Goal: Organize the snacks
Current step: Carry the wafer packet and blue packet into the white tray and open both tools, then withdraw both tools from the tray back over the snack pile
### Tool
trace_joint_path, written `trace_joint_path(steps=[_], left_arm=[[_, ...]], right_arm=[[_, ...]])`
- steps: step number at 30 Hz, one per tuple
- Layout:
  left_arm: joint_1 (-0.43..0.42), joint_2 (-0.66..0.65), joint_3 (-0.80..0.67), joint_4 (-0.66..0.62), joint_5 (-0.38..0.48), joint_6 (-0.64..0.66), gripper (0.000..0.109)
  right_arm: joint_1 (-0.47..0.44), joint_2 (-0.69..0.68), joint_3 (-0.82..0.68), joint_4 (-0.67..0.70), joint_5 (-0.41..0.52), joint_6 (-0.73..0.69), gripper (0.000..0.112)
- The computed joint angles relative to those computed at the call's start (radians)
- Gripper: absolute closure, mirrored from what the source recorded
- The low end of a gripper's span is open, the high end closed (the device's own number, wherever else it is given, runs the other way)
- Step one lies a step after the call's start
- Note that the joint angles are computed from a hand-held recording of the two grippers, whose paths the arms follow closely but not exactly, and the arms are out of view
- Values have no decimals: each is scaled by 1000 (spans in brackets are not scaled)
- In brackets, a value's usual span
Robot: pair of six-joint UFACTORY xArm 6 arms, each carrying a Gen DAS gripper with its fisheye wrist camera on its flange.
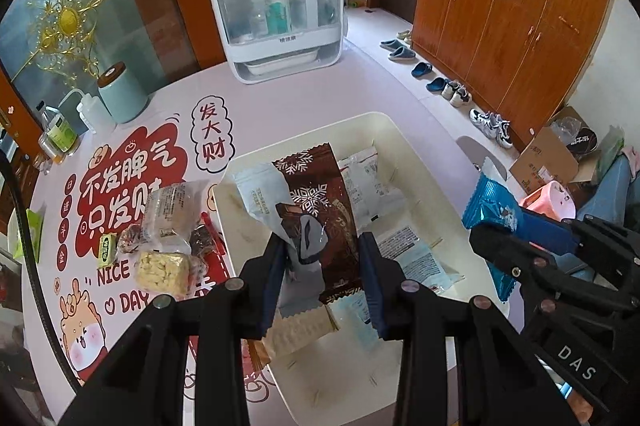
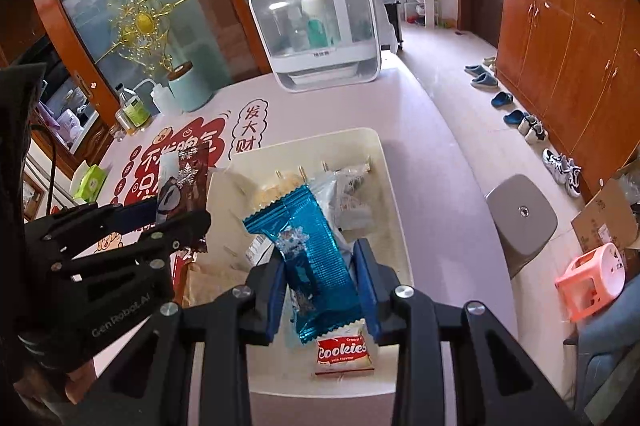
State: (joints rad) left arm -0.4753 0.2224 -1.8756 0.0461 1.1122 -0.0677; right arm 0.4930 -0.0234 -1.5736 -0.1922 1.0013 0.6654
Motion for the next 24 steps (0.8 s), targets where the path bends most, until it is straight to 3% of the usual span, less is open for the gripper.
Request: trace_joint_path(steps=[4,6,9,13,24], left_arm=[[0,15,-9,8,7,-15,72],[5,27,-24,-2,25,-17,44],[20,28,-20,42,38,-86,23],[52,5,16,-17,41,-89,23],[59,-114,164,26,0,-117,23]], right_arm=[[-12,17,-5,21,-2,-16,78],[-20,24,-3,56,-9,-39,75],[-21,41,-14,63,5,-46,62],[-21,33,6,59,-11,-50,47],[-3,10,22,39,-30,-20,46]])
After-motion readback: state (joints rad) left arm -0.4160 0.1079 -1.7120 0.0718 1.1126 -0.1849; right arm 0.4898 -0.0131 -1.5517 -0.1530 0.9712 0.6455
